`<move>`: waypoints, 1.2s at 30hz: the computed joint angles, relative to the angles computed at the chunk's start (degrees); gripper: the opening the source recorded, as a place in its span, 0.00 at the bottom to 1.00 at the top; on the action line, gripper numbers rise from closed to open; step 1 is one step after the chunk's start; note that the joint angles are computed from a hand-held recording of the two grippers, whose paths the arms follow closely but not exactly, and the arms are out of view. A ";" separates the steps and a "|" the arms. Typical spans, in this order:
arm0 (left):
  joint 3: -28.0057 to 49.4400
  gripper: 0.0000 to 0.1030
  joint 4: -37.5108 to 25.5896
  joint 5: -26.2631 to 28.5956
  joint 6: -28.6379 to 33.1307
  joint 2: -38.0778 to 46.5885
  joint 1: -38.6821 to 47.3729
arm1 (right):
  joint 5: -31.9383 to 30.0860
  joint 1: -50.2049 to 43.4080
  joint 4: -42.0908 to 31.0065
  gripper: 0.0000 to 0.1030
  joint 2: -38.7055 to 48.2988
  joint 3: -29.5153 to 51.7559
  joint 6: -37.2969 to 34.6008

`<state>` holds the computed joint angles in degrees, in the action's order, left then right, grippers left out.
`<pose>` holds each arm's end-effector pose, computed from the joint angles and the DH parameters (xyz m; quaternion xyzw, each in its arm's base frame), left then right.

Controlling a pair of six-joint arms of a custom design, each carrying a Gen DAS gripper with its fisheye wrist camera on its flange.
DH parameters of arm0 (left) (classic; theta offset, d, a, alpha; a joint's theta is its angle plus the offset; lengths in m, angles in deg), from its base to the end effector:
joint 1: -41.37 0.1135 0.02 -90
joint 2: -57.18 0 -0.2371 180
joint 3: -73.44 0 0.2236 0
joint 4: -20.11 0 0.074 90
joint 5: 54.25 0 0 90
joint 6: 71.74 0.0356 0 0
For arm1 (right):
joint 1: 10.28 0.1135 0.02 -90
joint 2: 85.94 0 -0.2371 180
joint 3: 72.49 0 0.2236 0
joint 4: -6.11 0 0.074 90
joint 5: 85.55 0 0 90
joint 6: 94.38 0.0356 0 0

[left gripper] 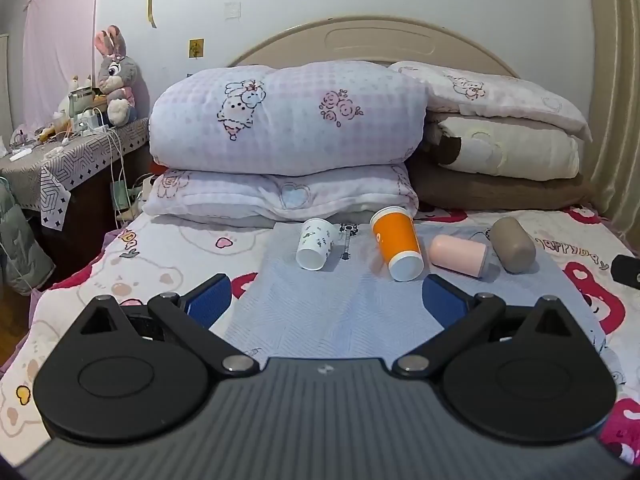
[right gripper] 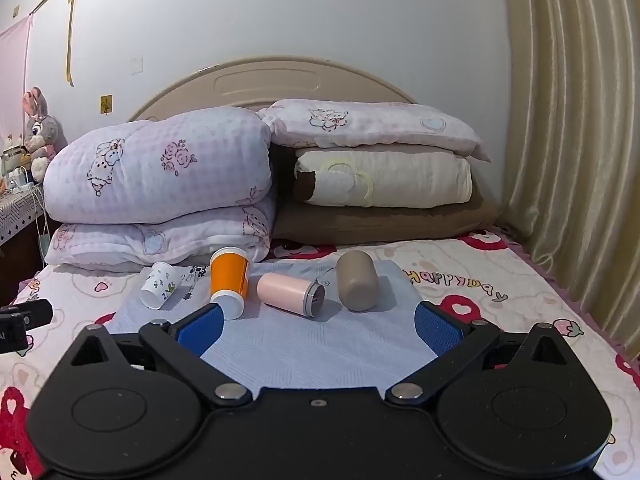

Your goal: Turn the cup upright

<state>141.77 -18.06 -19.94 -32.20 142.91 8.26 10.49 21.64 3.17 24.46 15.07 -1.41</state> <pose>0.2413 -0.1223 0.2055 -0.2640 0.8141 0.1583 0.4924 0.3476 0.2121 0.2014 -0.1843 0.8260 0.1166 0.5198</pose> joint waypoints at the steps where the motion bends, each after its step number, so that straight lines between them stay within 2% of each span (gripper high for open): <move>1: -0.05 1.00 0.16 0.14 0.13 -0.04 0.16 | 0.06 0.01 0.02 1.00 -0.09 -0.07 0.00; 7: 0.46 1.00 -0.08 0.66 0.25 0.47 0.50 | 0.43 0.31 0.31 1.00 0.12 -0.22 0.05; 13: -2.15 1.00 3.13 0.06 1.11 -0.42 0.33 | 0.37 0.22 0.54 1.00 0.37 -0.20 -0.08; 19: -2.94 1.00 2.57 -2.43 0.24 -0.79 -0.08 | 0.43 0.27 0.33 1.00 0.31 -0.23 -0.02; 24: -3.76 1.00 2.70 -1.73 0.96 -3.14 0.26 | 0.46 0.32 0.16 1.00 0.18 -0.29 -0.02; 36: -2.65 1.00 1.12 -0.68 0.29 -2.97 0.43 | 0.60 0.43 -0.13 1.00 0.19 -0.35 -0.35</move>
